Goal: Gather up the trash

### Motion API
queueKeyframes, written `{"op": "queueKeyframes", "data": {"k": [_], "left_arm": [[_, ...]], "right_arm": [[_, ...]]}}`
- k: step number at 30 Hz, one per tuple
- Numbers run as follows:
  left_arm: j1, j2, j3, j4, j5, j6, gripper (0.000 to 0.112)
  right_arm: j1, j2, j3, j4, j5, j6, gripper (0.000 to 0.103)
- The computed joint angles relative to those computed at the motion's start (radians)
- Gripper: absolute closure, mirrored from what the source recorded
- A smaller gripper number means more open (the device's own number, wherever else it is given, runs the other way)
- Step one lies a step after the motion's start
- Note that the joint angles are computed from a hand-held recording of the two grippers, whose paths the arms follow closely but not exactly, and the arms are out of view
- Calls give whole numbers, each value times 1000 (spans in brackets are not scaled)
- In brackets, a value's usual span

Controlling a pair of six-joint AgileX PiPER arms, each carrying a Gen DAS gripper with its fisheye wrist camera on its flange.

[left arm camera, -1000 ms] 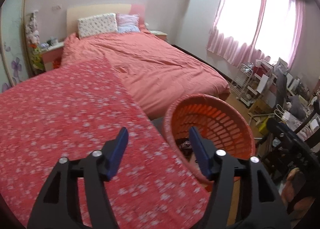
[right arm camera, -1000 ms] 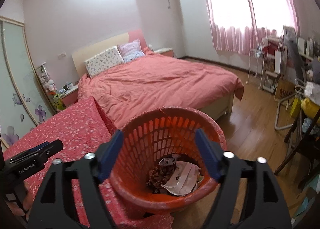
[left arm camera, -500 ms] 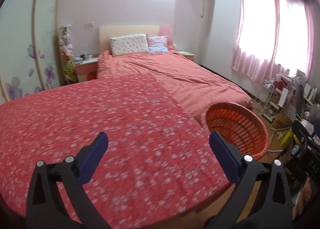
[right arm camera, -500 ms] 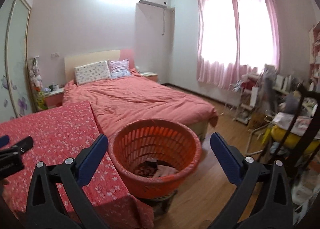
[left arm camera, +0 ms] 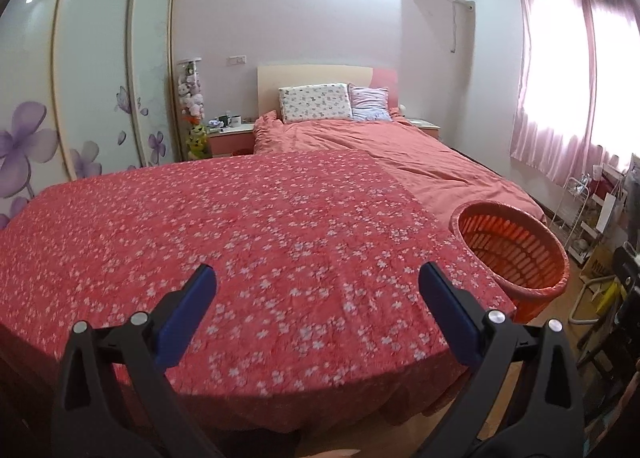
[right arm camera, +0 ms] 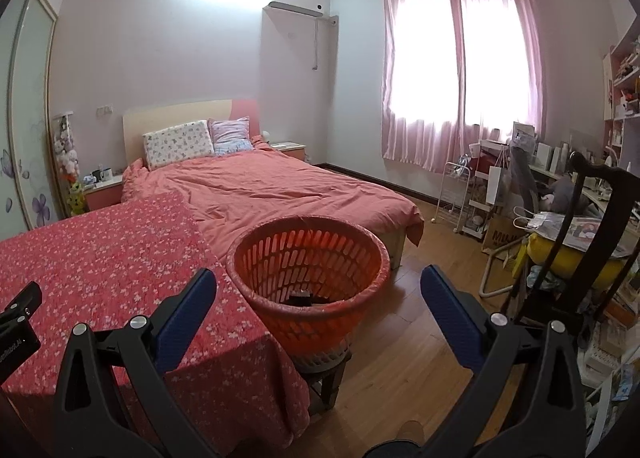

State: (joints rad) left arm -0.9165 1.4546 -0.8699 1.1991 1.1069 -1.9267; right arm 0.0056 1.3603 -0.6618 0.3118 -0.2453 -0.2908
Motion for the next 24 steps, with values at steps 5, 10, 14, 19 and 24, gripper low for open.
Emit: {"op": "queueKeyframes", "data": {"k": [5,10,14,19,24], "left_arm": [[-45,-21,39,-7,39,-56,13],[-62,-29,61,-25,47,-81,13],[-63,-31,75,-39,42,-97,13],[-64,-32,88,-45,43,-112,13],[-61,-32,94,-53,37,-116,13]], "right_arm": [[40,-6,31,120,-21,-115,2],[72,-23,60,201,-25,-191,2],[76,-22,59,222,-4,-214,2],[88,-25,69,257,-5,-249,2],[85,-22,65,272,13,-263,2]]}}
